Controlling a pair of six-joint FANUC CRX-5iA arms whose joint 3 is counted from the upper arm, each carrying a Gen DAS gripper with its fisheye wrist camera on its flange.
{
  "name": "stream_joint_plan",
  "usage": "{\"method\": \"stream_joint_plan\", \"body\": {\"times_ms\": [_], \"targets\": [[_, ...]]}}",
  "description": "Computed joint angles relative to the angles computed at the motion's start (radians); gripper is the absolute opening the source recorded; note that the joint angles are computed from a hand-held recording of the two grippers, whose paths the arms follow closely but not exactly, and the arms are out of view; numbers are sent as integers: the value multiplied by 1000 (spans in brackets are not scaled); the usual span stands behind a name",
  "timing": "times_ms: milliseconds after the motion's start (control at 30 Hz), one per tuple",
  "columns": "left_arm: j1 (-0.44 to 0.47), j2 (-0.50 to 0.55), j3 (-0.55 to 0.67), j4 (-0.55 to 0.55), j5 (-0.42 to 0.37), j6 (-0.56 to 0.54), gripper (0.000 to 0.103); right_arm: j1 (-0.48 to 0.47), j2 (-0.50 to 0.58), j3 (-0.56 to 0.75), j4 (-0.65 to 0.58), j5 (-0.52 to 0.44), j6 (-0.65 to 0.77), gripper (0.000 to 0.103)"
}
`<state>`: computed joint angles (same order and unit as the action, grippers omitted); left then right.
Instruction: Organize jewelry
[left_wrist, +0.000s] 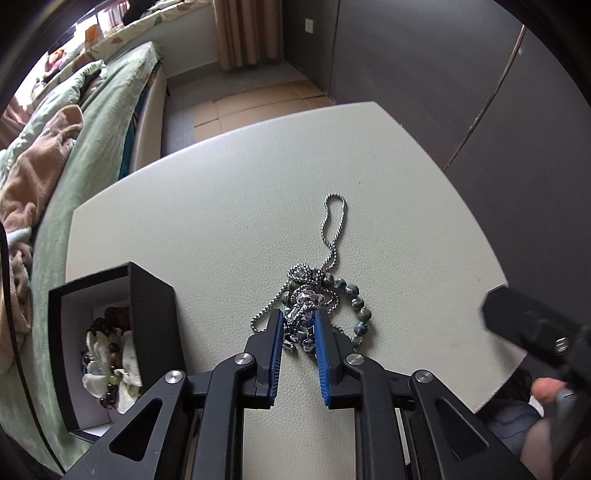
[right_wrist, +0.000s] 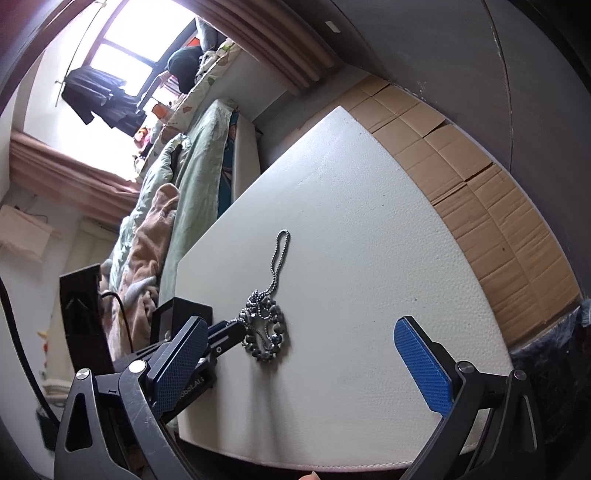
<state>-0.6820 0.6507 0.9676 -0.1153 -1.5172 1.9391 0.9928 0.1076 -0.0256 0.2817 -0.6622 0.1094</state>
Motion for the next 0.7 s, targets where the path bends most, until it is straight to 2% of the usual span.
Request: {"method": "stream_joint_plan", "body": {"times_ms": [400, 533, 700], "targets": [[18, -115, -73, -1, 104, 14, 17, 7, 73, 109, -68, -80, 116, 99], [24, -150, -79, -21, 124, 22, 17, 10, 105, 155, -81, -128, 147, 74], [33, -178, -80, -34, 135, 23, 17, 23, 176, 256, -77, -242, 209, 62]]}}
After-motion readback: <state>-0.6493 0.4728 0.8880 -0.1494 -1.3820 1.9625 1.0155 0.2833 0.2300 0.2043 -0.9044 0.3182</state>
